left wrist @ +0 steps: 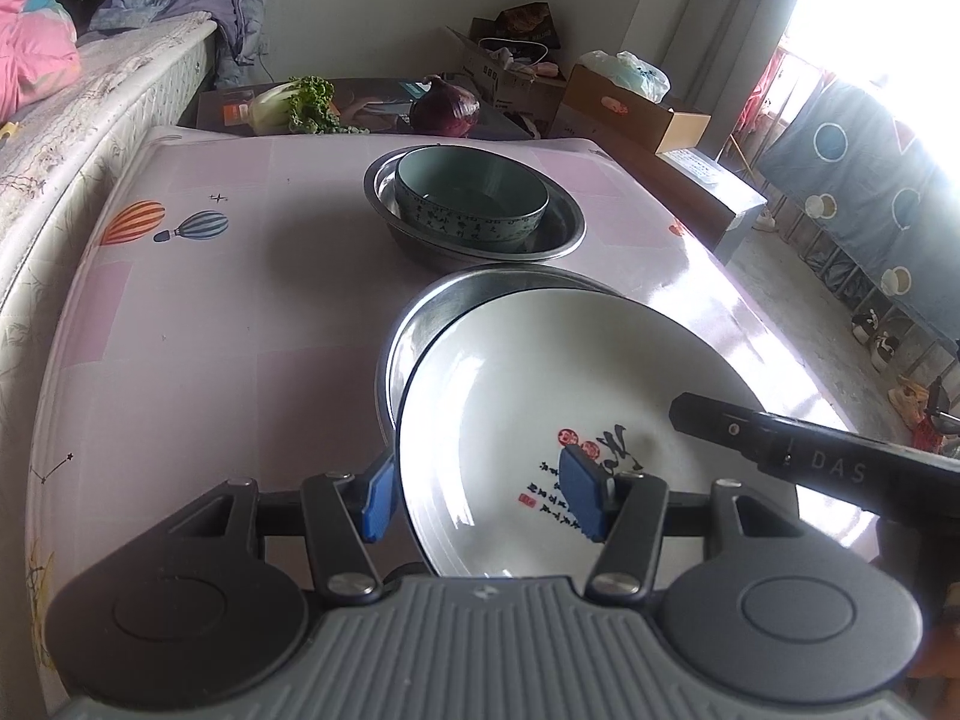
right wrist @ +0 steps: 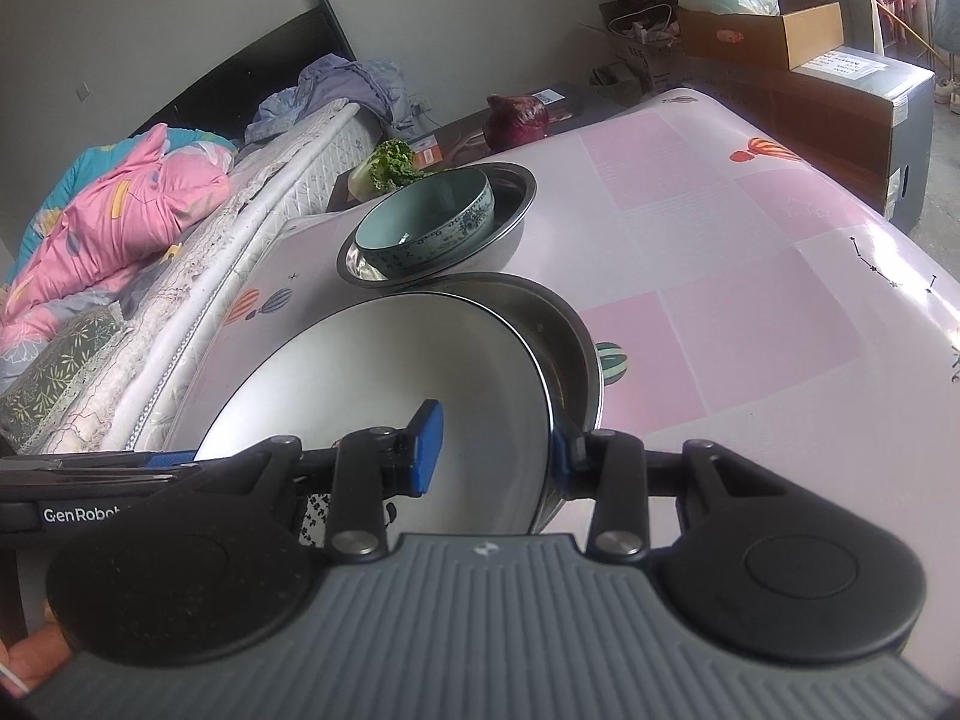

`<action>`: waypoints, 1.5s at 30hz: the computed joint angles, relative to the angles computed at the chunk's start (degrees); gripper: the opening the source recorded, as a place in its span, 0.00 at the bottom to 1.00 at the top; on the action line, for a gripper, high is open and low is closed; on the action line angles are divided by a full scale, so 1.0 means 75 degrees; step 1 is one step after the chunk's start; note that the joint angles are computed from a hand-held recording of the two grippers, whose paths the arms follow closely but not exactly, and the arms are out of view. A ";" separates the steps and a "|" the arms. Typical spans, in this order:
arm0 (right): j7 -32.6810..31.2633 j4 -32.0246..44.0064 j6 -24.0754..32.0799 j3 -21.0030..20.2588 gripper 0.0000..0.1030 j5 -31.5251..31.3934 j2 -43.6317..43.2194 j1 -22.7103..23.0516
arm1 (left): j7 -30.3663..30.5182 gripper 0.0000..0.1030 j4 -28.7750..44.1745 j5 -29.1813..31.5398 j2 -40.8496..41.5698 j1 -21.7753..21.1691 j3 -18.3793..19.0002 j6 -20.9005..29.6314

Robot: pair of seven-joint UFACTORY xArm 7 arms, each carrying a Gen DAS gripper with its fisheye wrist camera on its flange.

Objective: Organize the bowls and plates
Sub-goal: 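Carry the white calligraphy plate with both grippers over the steel basin, then lower the white plate into the steel basin and open both grippers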

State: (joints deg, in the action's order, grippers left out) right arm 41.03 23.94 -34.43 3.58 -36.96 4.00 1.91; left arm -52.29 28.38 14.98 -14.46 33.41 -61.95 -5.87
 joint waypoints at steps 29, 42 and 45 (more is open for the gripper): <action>0.1062 0.0675 0.0864 0.0169 0.35 -0.1163 0.0207 -0.0307 | -0.1334 0.55 0.0719 0.2297 0.0624 0.0064 0.0373 0.1085; 0.2340 0.1194 0.0569 0.0259 0.35 -0.2440 0.0689 -0.0829 | -0.1623 0.55 0.0807 0.2833 0.0875 -0.1360 0.1940 0.1245; 0.2330 0.1232 0.0578 0.0267 0.35 -0.2432 0.0733 -0.0819 | -0.1429 0.55 0.0708 0.2686 0.0811 -0.1991 0.2603 0.1169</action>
